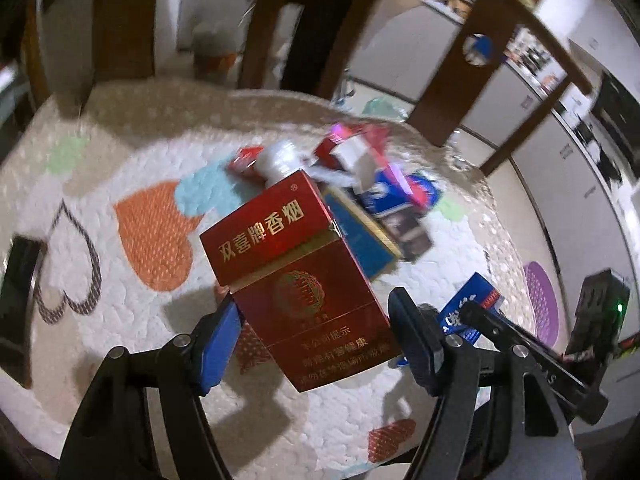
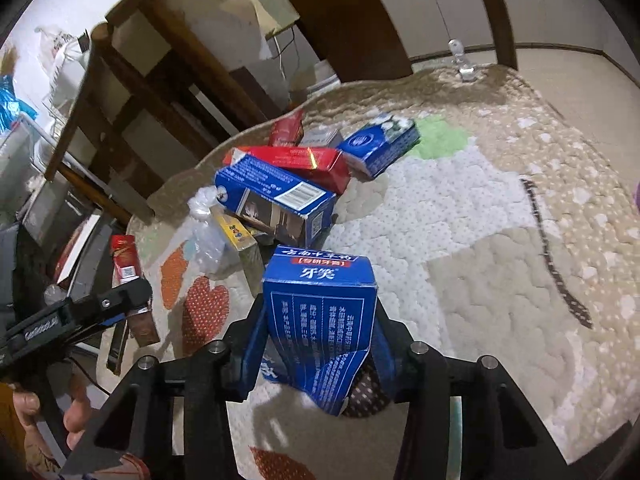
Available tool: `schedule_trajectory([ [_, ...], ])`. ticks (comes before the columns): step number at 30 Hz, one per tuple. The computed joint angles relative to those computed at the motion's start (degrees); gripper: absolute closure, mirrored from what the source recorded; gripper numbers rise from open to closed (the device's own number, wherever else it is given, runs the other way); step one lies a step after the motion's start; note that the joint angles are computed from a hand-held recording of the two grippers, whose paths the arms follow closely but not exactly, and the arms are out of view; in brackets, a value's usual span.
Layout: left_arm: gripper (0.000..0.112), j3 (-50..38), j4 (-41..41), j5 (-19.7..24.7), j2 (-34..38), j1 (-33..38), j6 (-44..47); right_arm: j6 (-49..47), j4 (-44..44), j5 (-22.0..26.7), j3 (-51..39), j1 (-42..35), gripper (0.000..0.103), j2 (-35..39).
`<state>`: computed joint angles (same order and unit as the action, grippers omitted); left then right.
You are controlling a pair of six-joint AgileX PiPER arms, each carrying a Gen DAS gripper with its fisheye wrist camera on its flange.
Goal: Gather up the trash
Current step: 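Grasp the red cigarette box with the left tool while the right tool grasps the blue toothpaste box, then carry both boxes to the purple basket and open both tools to drop them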
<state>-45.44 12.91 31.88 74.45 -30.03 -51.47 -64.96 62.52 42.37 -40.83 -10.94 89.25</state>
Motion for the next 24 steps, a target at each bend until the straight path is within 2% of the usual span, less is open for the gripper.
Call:
schedule_trajectory([
  [2,0.040,-2.30,4.57,2.04,0.29,-3.82,-4.89,-1.03,0.02,0.76,0.69,-1.94,0.053,-1.48],
  [5,0.040,-6.58,6.95,2.96,3.24,-7.35,-5.76,-2.86,0.20,4.04,1.04,-7.03,0.053,-2.76],
  [9,0.040,-13.74,6.75,4.69,8.55,-11.93,-3.98,-4.20,-0.35,9.53,-0.55,-16.84,0.053,-3.68],
  [14,0.040,-26.81,1.72,4.36,19.92,-16.70,5.15,-4.95,-2.45,14.12,-6.83,-31.17,0.053,-1.18],
  [17,0.040,-40.72,-3.97,7.42,30.19,-19.00,11.44,-4.34,-4.88,14.38,-12.64,-39.05,0.053,2.64],
  [19,0.040,-51.86,-6.89,12.44,37.42,-20.65,15.49,-3.16,-6.50,13.81,-17.20,-43.25,0.053,6.33],
  [24,0.040,-80.50,-12.51,18.92,57.26,-23.66,24.10,0.81,-9.85,11.26,-28.54,-48.51,0.053,15.51],
])
